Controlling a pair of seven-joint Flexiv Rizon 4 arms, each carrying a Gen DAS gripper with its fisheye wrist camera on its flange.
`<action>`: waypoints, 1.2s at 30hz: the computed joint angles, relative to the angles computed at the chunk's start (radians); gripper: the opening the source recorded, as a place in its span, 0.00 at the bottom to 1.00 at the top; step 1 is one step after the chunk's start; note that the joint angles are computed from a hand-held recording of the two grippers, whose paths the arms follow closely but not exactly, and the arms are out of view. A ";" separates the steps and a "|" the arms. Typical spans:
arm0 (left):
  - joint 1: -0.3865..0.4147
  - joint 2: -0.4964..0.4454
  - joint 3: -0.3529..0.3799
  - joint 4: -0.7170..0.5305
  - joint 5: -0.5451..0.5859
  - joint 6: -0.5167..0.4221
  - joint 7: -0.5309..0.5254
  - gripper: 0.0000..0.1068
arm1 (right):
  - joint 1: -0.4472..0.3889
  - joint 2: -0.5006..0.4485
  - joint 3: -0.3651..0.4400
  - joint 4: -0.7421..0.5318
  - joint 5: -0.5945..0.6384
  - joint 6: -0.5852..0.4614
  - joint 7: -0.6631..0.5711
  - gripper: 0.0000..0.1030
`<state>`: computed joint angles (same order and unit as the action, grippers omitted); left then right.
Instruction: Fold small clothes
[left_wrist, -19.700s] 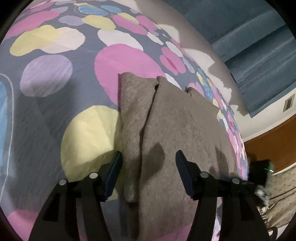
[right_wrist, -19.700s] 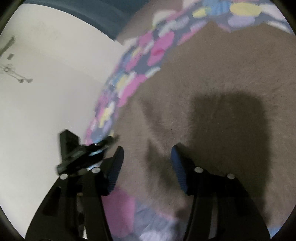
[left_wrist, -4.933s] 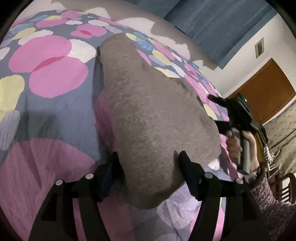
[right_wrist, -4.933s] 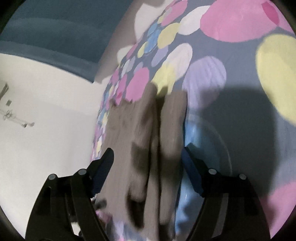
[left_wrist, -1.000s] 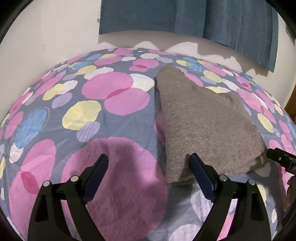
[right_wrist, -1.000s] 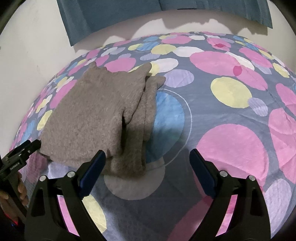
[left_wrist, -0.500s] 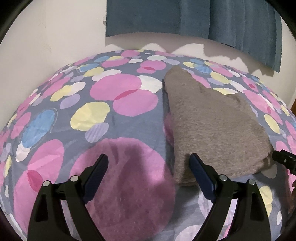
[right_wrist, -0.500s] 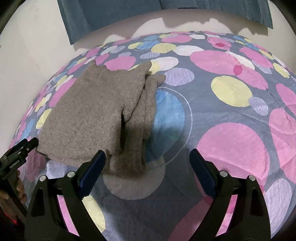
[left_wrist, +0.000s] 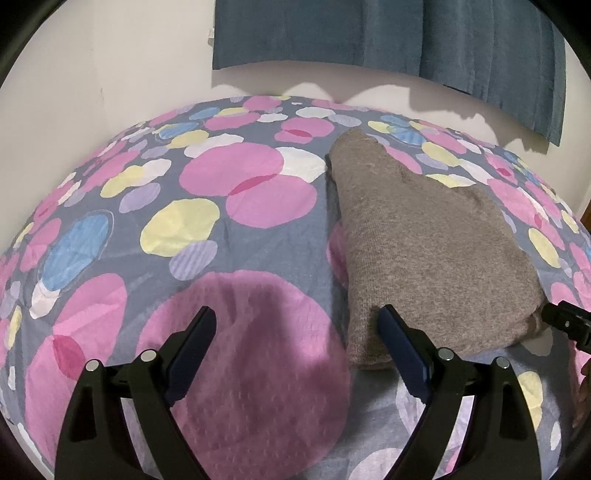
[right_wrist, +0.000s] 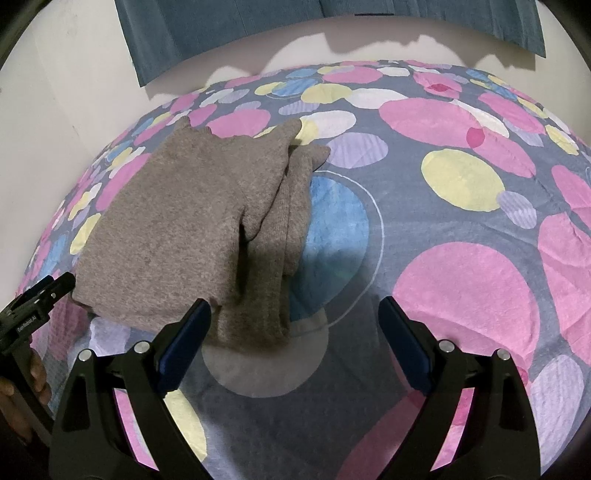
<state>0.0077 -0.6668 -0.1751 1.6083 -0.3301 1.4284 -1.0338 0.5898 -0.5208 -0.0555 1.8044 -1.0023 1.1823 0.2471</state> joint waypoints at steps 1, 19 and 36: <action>-0.005 -0.001 0.007 -0.001 0.005 0.003 -0.002 0.83 | 0.000 0.000 0.000 0.000 0.000 0.001 0.000 0.89; -0.006 0.006 0.013 0.002 0.013 -0.007 -0.016 0.83 | -0.011 -0.006 -0.005 0.007 0.021 0.030 -0.047 0.89; -0.025 0.002 0.041 -0.009 0.015 -0.028 -0.042 0.85 | -0.004 -0.009 -0.011 0.006 0.033 0.034 -0.056 0.89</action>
<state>-0.0177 -0.6651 -0.1338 1.5996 -0.3148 1.4001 -1.0756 0.5858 -0.5293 -0.0666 1.8106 -0.9689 1.2162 0.1911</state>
